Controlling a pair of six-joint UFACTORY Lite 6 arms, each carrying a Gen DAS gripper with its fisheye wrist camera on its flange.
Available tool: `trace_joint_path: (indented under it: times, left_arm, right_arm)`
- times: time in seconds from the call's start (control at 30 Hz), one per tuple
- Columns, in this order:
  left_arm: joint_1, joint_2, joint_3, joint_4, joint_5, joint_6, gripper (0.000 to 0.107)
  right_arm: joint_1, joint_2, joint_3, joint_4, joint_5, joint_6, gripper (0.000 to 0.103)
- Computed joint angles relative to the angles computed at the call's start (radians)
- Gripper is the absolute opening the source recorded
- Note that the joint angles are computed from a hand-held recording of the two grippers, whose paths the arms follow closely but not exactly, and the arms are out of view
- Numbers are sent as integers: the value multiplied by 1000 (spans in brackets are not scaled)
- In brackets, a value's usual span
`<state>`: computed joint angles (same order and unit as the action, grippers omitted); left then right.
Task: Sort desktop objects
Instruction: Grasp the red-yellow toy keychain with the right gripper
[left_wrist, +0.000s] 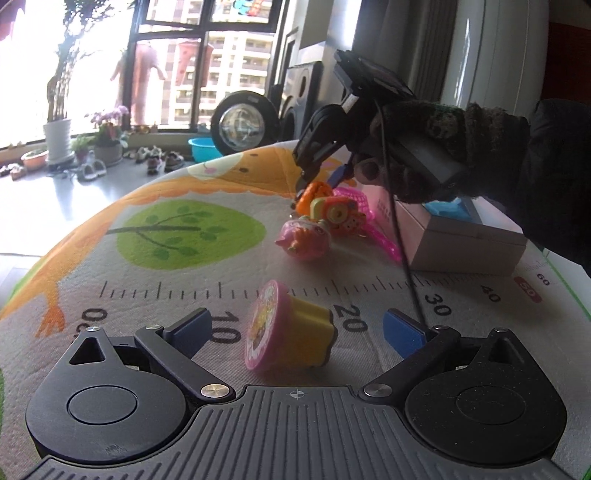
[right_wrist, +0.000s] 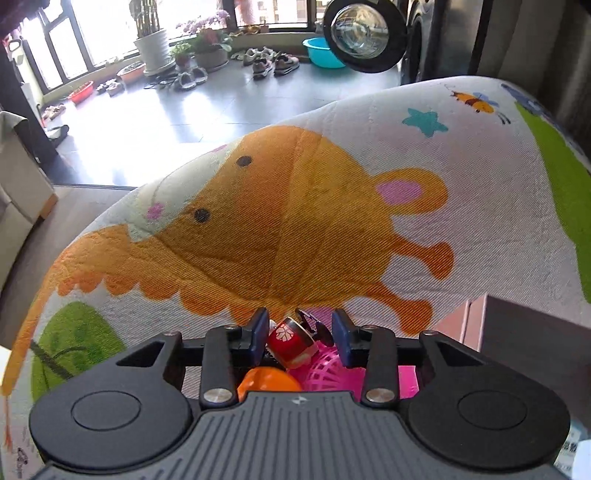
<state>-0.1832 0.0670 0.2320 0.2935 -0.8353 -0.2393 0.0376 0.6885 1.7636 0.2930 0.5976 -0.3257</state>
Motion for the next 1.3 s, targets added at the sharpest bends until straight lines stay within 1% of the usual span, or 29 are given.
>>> trace_joint_path:
  times: [0.07,0.13,0.2,0.27,0.33,0.37,0.43,0.5,0.53,0.57,0.63,0.7,0.8,0.83,0.87,0.9,0.97,1.0,1.07,1.13,1.17,1.23,1.3]
  left_arm:
    - [-15,-3,-9,-17,-3,14,102]
    - [-28,-7,-14,-27,3,19,102]
    - [-48,-12,-22,-50,12,33,102]
    - [-64,-20,-30,-58,25,38,102]
    - [-82,-26,-35,-66,39,42,102]
    - [-96,-31,-38,-82,46,50,102]
    - [-122,-32,-38,-118,55,67,103]
    - [-143,-22,-29,-149,59,77,103]
    - [-149,-8,-20,-163,57,85,103]
    - [-162,-1,-15,-185,59,98,103]
    - [-188,17,5,-234,78,123,103]
    - [-208,13,10,-273,94,140,103]
    - [-239,-23,-1,-328,123,168,103]
    - [-249,-50,-13,-351,135,184,103]
    - [-259,-81,-29,-377,144,203,103]
    - [-267,-125,-49,-409,152,229,103]
    - [-281,-227,-94,-466,169,276,103]
    - [-287,-270,-107,-492,177,295,103]
    - [-308,-349,-123,-536,196,326,103]
    - [-338,-391,-123,-544,204,336,103]
    - [-356,-401,-117,-535,212,337,103]
    - [-417,-383,-99,-547,214,356,103]
    - [-488,-320,-66,-566,203,381,103]
  right_arm:
    - [6,-146,-196,102,-11,-135,36]
    - [14,-273,-352,158,15,-218,36]
    - [2,-399,-505,234,60,-323,36]
    - [-33,-522,-644,291,140,-416,36]
    - [-93,-653,-759,328,202,-482,36]
    - [-136,-727,-812,359,211,-542,36]
    - [-239,-919,-949,434,184,-726,36]
    - [-322,-1099,-1082,487,138,-900,43]
    - [-375,-1180,-1148,509,130,-990,48]
    - [-405,-1220,-1189,520,128,-1039,50]
    - [-443,-1254,-1251,556,123,-1116,50]
    - [-428,-1223,-1279,625,85,-1169,50]
    - [-326,-1110,-1289,775,-51,-1238,51]
    - [-294,-1058,-1275,798,-83,-1234,51]
    - [-277,-1018,-1254,789,-93,-1207,45]
    - [-282,-1004,-1241,773,-76,-1188,40]
    - [-367,-1038,-1243,782,45,-1237,39]
    - [-444,-1062,-1239,772,149,-1259,39]
    - [-595,-1097,-1210,722,358,-1234,39]
    - [-754,-1090,-1161,671,567,-1244,39]
    - [-829,-1096,-1141,653,650,-1258,39]
    - [-971,-1115,-1119,632,756,-1314,39]
    - [-1097,-1112,-1097,618,826,-1369,39]
